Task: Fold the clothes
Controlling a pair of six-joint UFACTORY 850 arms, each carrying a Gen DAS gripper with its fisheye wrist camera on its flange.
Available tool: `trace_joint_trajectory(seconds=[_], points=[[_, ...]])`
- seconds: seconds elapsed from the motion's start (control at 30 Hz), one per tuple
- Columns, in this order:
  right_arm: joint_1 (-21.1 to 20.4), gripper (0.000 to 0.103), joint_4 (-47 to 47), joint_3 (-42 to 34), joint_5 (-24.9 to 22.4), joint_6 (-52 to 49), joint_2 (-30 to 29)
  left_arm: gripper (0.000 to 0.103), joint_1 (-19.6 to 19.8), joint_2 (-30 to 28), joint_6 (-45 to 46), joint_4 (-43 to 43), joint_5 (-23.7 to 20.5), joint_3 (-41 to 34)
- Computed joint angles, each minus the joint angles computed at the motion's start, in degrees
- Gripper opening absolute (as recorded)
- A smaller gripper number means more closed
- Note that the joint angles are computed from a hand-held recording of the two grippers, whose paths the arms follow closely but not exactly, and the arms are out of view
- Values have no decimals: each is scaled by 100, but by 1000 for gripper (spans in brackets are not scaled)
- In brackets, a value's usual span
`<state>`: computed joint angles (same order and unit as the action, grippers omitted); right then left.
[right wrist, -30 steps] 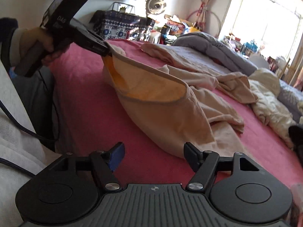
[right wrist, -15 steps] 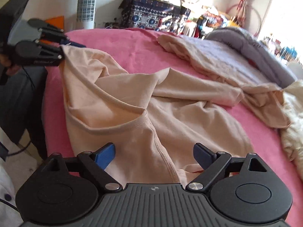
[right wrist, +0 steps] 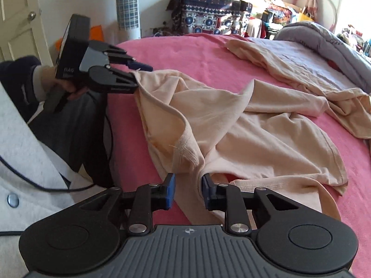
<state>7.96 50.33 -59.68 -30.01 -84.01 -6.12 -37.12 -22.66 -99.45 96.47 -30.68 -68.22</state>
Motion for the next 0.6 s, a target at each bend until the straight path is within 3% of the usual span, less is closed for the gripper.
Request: trace_joint_trajectory(seconds=[0.13,0.2,0.3,0.37,0.43,0.5,0.57,0.6], points=[[219,38,301,134,603,-680,132,38,-26,-6,6,-4,-80,27],[316,65,748,84,779,-1418,55,39,-17,16,-7,-9,-79,46],[463,68,1370,-43,1165,-2521,-135,45,-9,54,-46,-21,-113,92],[485,69,763,-302,1075,-2084,-370,45,-10,74,-72,-54,-119,120],[470,62,-320,-610,627,-1044,-625,45,-3,78,-84,-75,-107,134],[511,25,-931,-670,458,-516,-677,45,0,80,-126,-48,-103,147],[560,15,-945,-447,556,-686,-465,45,5,79,-193,11,-96,153],[547,14,-804,-357,443,-843,-334,45,14,74,-220,41,-90,151]])
